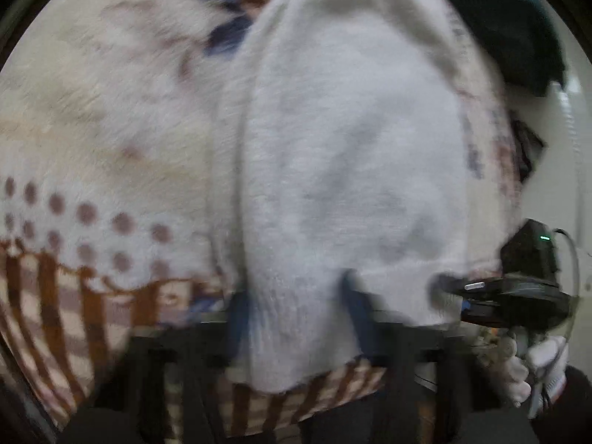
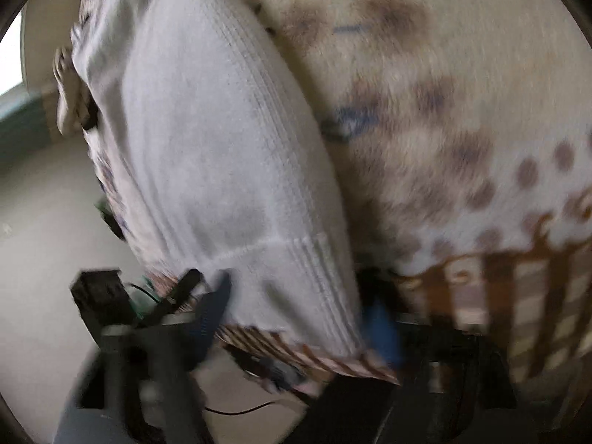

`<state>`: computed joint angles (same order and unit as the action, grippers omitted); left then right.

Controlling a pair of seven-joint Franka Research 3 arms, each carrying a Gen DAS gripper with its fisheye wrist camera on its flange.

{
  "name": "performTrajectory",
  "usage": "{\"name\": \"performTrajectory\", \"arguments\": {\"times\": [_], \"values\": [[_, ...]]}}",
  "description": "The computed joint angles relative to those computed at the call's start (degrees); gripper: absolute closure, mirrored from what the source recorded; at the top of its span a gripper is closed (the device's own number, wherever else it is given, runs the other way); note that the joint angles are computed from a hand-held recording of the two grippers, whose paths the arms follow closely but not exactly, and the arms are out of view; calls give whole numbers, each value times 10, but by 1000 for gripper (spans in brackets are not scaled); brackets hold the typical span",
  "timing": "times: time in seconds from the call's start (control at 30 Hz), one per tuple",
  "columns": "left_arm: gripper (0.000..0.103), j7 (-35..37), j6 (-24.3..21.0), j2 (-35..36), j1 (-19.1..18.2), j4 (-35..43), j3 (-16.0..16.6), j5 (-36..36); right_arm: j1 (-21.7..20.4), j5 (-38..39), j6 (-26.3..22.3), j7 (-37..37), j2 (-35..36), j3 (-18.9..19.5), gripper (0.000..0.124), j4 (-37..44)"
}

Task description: Fold small clothes

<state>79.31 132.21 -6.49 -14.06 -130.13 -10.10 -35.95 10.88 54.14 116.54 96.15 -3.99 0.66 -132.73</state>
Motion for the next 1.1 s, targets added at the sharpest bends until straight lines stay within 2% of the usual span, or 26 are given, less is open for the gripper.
{"name": "performTrajectory", "arguments": {"times": [0.03, 0.1, 0.33, 0.43, 0.53, 0.6, 0.63, 0.67, 0.7, 0.77, 0.8, 0.87, 0.9, 1.0, 1.07, 1.1], "values": [[94, 0, 0, 0, 0, 1, 1, -6, 1, 2, 1, 4, -3, 1, 109, -2], [94, 8, 3, -3, 1, 0, 7, -41, 2, 17, 15, 4, -21, 1, 109, -13], [94, -8, 25, -1, 20, 34, 27, -157, -3, 75, 13, 20, -34, -15, 111, 19], [94, -26, 52, 49, 33, 95, 25, -206, -9, 89, 22, 25, 1, -18, 111, 77], [92, -30, 68, 138, 56, 191, 15, -220, -23, 92, 34, 33, 73, -19, 111, 167], [88, -55, 77, 206, 72, 262, 8, -177, -37, 94, 45, 36, 119, -16, 111, 219], [75, -74, 70, 225, 74, 285, 13, -149, -44, 92, 50, 39, 147, -13, 110, 249], [68, -79, 74, 243, 81, 304, 9, -141, -51, 89, 61, 48, 167, -9, 106, 270], [67, -76, 78, 252, 89, 314, 4, -139, -58, 94, 69, 52, 183, -4, 101, 285], [60, -80, 79, 251, 97, 322, 0, -98, -73, 97, 65, 48, 214, 7, 60, 325], [59, -78, 77, 245, 96, 325, -2, -64, -77, 94, 68, 45, 219, 13, 56, 337], [57, -66, 64, 223, 98, 318, -10, -8, -85, 78, 57, 29, 227, 21, 55, 360], [56, -65, 45, 209, 89, 319, -12, 53, -89, 58, 42, 24, 227, 21, 55, 370], [53, -51, -9, 200, 68, 334, -33, 154, -81, -39, 11, 14, 221, 17, 55, 392], [53, -32, -33, 204, 56, 338, -48, 171, -78, -80, -1, 7, 209, 15, 55, 385], [53, -29, -47, 215, 40, 347, -53, 201, -76, -95, -8, -1, 208, 14, 55, 384]]}}
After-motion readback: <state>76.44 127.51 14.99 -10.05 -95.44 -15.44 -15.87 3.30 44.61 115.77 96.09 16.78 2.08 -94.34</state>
